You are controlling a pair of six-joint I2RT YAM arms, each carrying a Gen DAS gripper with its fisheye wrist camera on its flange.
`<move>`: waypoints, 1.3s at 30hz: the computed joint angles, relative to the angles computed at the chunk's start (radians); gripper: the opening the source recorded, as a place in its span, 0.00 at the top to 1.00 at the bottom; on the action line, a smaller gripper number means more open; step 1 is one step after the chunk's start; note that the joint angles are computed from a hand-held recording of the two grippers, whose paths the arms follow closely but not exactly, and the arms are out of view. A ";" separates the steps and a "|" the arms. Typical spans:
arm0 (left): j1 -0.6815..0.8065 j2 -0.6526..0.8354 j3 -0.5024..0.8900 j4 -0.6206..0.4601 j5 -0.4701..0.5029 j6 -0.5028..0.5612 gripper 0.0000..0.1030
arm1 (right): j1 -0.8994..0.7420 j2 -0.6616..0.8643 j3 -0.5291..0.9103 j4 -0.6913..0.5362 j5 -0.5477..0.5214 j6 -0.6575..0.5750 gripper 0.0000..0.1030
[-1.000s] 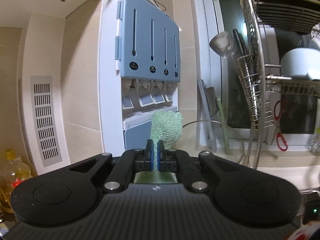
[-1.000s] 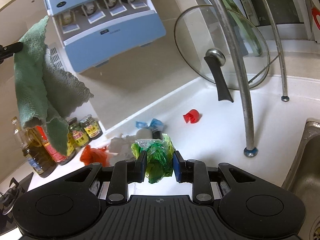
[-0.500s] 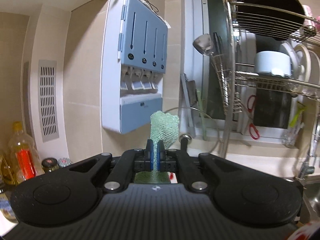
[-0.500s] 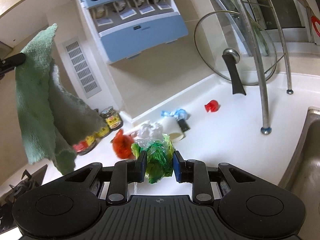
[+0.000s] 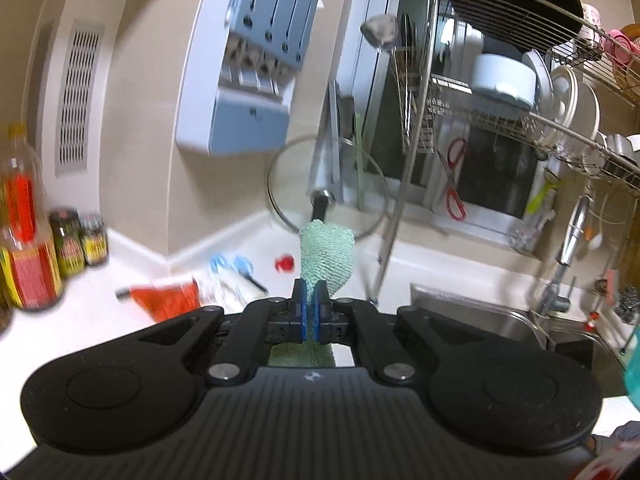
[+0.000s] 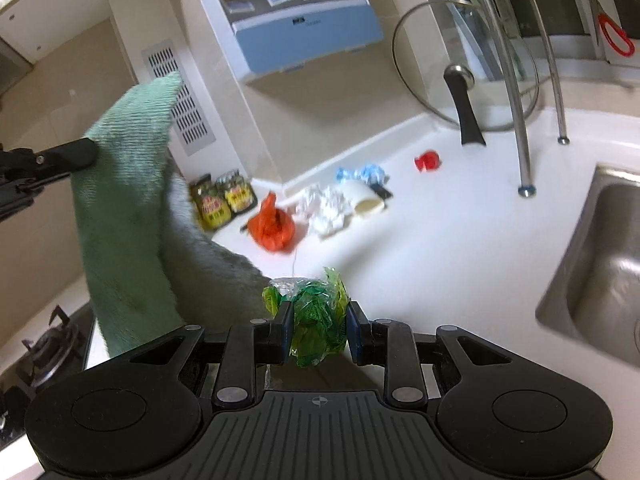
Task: Collect trash
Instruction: 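Lift the towel and bag and carry them down over the wastebasket with both tools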
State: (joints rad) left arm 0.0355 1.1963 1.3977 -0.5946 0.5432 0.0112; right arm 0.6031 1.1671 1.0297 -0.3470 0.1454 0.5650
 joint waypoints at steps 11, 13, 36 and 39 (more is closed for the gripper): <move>-0.013 -0.060 -0.215 0.011 -0.017 -0.010 0.98 | 0.119 -0.025 -0.107 -0.068 0.047 0.078 0.73; -0.026 -0.070 -0.257 0.021 -0.037 -0.015 0.98 | 0.129 -0.024 -0.131 -0.068 0.048 0.078 0.73; -0.147 0.000 -0.623 0.291 -0.230 -0.242 0.98 | 0.103 -0.018 -0.349 -0.031 -0.035 0.062 0.73; -0.144 0.057 -0.654 0.374 -0.257 -0.250 0.98 | 0.102 -0.005 -0.359 -0.008 -0.033 0.058 0.73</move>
